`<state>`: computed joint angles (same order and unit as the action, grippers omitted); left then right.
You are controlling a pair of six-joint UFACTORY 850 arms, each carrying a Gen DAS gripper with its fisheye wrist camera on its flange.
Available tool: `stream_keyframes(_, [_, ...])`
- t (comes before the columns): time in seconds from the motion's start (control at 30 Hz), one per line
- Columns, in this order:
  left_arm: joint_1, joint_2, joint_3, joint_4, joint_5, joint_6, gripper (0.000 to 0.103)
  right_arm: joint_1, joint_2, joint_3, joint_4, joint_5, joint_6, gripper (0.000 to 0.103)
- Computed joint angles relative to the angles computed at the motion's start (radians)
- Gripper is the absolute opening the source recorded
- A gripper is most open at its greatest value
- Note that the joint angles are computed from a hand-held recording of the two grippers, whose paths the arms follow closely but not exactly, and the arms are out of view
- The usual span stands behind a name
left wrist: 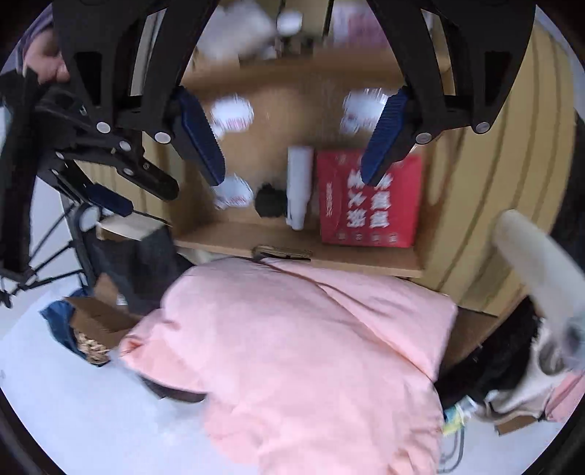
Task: Organize objects
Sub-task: 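Grasp the white spray bottle with the left gripper while the right gripper grasps the black item, both into tray, then move both grippers back toward the pink-and-white card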
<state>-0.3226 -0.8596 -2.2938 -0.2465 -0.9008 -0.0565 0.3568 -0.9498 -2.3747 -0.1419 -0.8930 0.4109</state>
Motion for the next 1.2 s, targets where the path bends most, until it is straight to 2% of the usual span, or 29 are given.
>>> stream_keyframes(0.07, [0.013,0.128,0.14,-0.04,0.021,0.066,0.075,0.011,0.054,0.04,-0.004,-0.004,-0.01,0.086])
stream_keyframes(0.13, [0.034,0.288,0.31,-0.118,0.061,0.165,0.077,0.022,0.159,0.157,0.012,0.024,-0.024,0.086])
stream_keyframes(0.17, [0.038,0.354,0.372,-0.116,0.081,0.183,0.082,0.03,0.208,0.215,0.018,0.041,-0.034,0.086])
stream_keyframes(0.27, [0.035,0.556,0.541,-0.009,0.145,0.169,0.099,0.083,0.38,0.386,-0.021,0.074,-0.028,0.086])
stream_keyframes(0.33, [0.037,0.672,0.628,0.054,0.158,0.156,0.103,0.124,0.463,0.456,-0.05,0.088,-0.008,0.086])
stream_keyframes(0.4, [0.051,0.771,0.692,0.077,0.139,0.152,0.103,0.168,0.537,0.521,-0.084,0.096,0.02,0.086])
stream_keyframes(0.47, [0.064,0.835,0.733,0.083,0.122,0.135,0.103,0.211,0.618,0.599,-0.094,0.131,0.045,0.086])
stream_keyframes(0.53, [0.089,0.892,0.758,0.084,0.067,0.112,0.103,0.249,0.693,0.672,-0.06,0.183,0.065,0.086])
stream_keyframes(0.63, [0.118,0.946,0.778,0.06,0.016,0.13,0.103,0.316,0.757,0.719,-0.094,0.185,0.108,0.086])
stream_keyframes(0.77, [0.131,1.058,0.867,0.147,0.066,0.084,0.103,0.395,0.806,0.747,-0.177,0.144,0.166,0.086])
stream_keyframes(0.9, [0.18,1.12,0.963,0.088,0.064,0.161,0.103,0.431,0.841,0.798,-0.184,0.126,0.166,0.086])
stream_keyframes(1.07, [0.237,1.159,1.13,0.022,0.119,0.257,0.103,0.413,0.841,0.898,-0.147,0.142,0.181,0.086])
stream_keyframes(1.2, [0.21,1.156,1.267,0.103,0.289,0.215,0.103,0.389,0.813,0.961,-0.172,0.189,0.252,0.086])
